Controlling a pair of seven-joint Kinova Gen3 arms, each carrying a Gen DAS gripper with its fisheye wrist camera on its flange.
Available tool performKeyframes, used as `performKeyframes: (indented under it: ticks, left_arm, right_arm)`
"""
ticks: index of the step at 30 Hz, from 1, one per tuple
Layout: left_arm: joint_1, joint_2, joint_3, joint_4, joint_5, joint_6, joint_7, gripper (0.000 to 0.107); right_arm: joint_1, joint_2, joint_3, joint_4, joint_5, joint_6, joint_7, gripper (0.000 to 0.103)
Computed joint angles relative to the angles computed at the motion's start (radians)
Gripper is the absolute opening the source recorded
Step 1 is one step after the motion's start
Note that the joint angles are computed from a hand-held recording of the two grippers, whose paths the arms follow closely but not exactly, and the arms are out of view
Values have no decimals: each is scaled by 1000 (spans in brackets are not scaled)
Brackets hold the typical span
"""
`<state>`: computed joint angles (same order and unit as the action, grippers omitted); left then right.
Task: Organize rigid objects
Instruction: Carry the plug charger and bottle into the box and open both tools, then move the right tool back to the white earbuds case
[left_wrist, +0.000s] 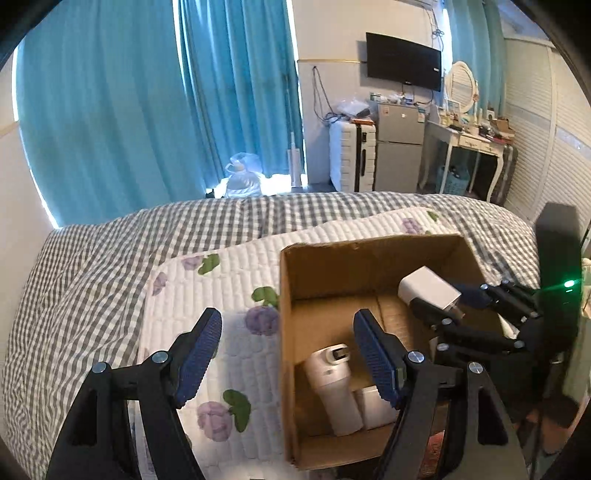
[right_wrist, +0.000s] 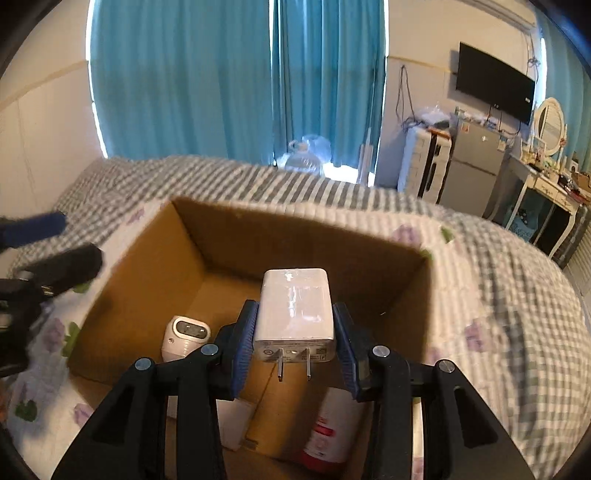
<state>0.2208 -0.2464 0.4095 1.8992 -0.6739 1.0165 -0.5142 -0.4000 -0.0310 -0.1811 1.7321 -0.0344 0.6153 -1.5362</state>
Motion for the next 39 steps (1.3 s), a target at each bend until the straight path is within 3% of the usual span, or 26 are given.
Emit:
performKeyframes:
  ticks: [2, 5, 8, 10, 16, 22, 26, 32, 39]
  left_arm:
    - [-2, -2, 1, 15, -3, -13, 9, 76]
    - [-3, -21, 0, 39, 1, -34, 17, 76]
    - [-6, -61, 16, 41, 28, -22, 10, 76]
    - [-17, -93, 52, 30, 35, 9, 14, 85]
    - [-68, -202, 175, -9, 84, 121, 8, 101]
    - [-134, -312, 309, 16, 187, 208, 7, 103]
    - [-210, -379, 407, 63, 280, 227, 39, 103]
    - [-243, -465, 433, 195, 437, 149, 62, 103]
    - [-278, -498, 408, 258, 539, 126, -8, 103]
  right_arm:
    - [-4, 11, -2, 8, -2, -7, -6, 42]
    - [0, -23, -1, 52, 1, -61, -11, 74]
    - [15, -74, 4, 53, 8, -55, -17, 74]
    - [25, -110, 9, 37, 10, -19, -20, 74]
    - [60, -259, 23, -11, -4, 188, -17, 84]
    - [83, -435, 6, 76, -22, 303, -15, 90]
    - [80, -518, -16, 177, -58, 317, -20, 90]
    - [74, -553, -56, 325, -93, 298, -40, 90]
    - [60, -455, -147, 392, -83, 276, -109, 90]
